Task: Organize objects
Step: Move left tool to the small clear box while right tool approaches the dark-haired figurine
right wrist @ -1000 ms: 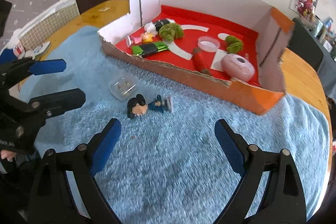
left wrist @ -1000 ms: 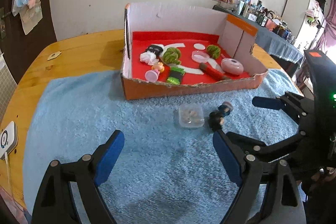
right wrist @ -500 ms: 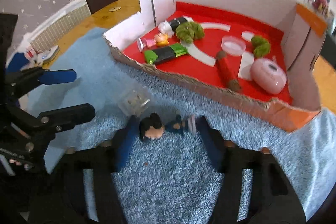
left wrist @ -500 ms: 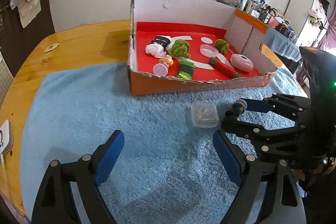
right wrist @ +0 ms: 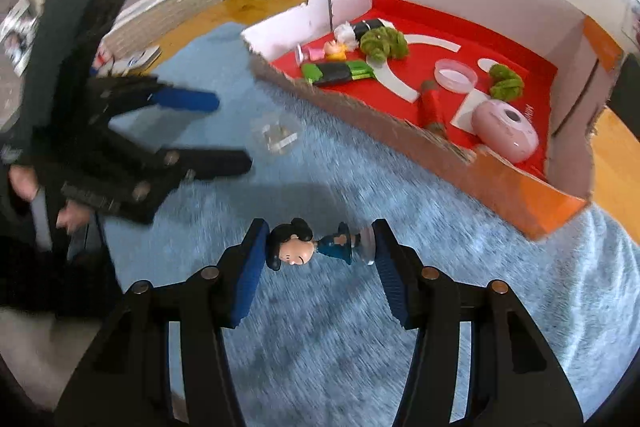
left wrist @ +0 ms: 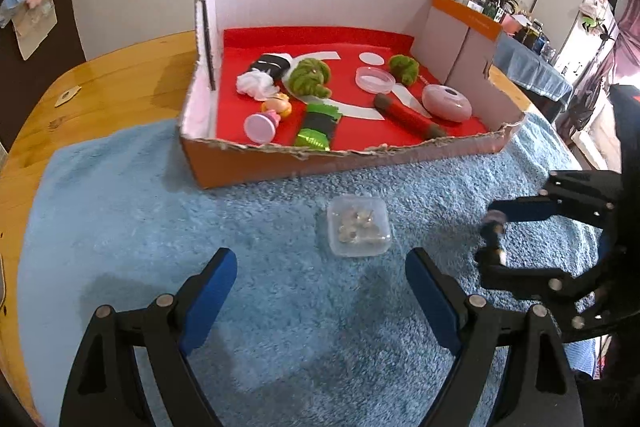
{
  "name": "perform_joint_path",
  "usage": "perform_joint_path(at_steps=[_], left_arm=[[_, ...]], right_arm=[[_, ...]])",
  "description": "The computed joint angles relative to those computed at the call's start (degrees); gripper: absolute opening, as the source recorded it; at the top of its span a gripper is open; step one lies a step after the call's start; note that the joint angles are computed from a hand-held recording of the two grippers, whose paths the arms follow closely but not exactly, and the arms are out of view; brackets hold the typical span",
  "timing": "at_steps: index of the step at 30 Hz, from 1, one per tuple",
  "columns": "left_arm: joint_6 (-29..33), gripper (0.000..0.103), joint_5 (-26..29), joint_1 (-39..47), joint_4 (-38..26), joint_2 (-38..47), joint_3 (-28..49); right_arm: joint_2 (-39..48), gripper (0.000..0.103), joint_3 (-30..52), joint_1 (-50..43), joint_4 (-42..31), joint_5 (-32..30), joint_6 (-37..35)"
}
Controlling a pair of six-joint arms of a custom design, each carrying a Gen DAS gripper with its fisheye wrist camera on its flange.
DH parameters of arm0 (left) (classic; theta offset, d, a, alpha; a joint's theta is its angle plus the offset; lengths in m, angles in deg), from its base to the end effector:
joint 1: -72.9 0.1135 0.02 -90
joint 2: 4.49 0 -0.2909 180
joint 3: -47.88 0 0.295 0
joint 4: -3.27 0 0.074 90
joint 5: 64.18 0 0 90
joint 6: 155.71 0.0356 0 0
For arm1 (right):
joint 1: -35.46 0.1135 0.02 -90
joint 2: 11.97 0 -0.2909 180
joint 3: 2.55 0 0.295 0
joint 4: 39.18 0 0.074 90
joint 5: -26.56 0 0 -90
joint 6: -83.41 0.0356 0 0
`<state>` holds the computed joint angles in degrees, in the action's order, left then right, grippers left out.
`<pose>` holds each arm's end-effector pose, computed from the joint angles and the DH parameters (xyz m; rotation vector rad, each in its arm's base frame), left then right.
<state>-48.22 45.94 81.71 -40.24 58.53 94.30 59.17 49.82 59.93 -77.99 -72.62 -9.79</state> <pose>0.2235 0.0222 0.1953 0.3126 2.5270 -0.2849 0.2377 0.1144 0.2017 -0.6790 2.5039 0.3438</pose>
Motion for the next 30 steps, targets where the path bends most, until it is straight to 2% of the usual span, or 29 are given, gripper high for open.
perform_joint_path(at_steps=[4, 7, 8, 9, 12, 14, 18, 24, 30], left_arm=[[-1.87, 0.088, -1.77, -2.32, 2.12, 1.78, 0.1], [-2.57, 0.088, -3.18, -3.59, 3.28, 2.42, 0.22], [-2.59, 0.088, -3.36, -3.72, 3.44, 2.54, 0.27], [-2.61, 0.088, -3.61, -3.9, 3.65, 2.69, 0.31], [-2.57, 0.088, -4.68, -4.56, 5.12, 2.8, -0.06], [-2.74, 0.088, -6.62, -5.43, 6.9, 2.71, -0.73], [-2.65, 0.088, -8.07, -6.05, 9.15, 2.88, -1.55], [-3.29, 0.088, -8.01, -5.89, 10.62, 2.61, -2.15], [-3.54, 0.088, -7.61, -5.71, 11.33, 2.03, -2.85]], right_arm=[[0.04, 0.052, -0.75, -0.63, -0.95, 0.48, -2.28], [-0.65, 0.066, -1.85, 1.16, 0.26, 3.34, 0.21], [-1.31, 0.077, -2.3, 1.83, 0.54, 4.48, 1.49], [-2.3, 0.08, -2.99, 2.94, 1.01, 6.36, 3.26], [-5.26, 0.08, -5.38, 5.86, 2.65, 11.28, 10.21], [-7.19, 0.08, -7.59, 8.54, 4.55, 17.47, 17.37], [-8.33, 0.08, -10.27, 9.7, 8.02, 20.09, 27.94], [-5.32, 0.08, -9.6, 11.75, 10.89, 24.84, 33.71], [-6.05, 0.08, -9.52, 11.02, 8.59, 25.73, 32.13]])
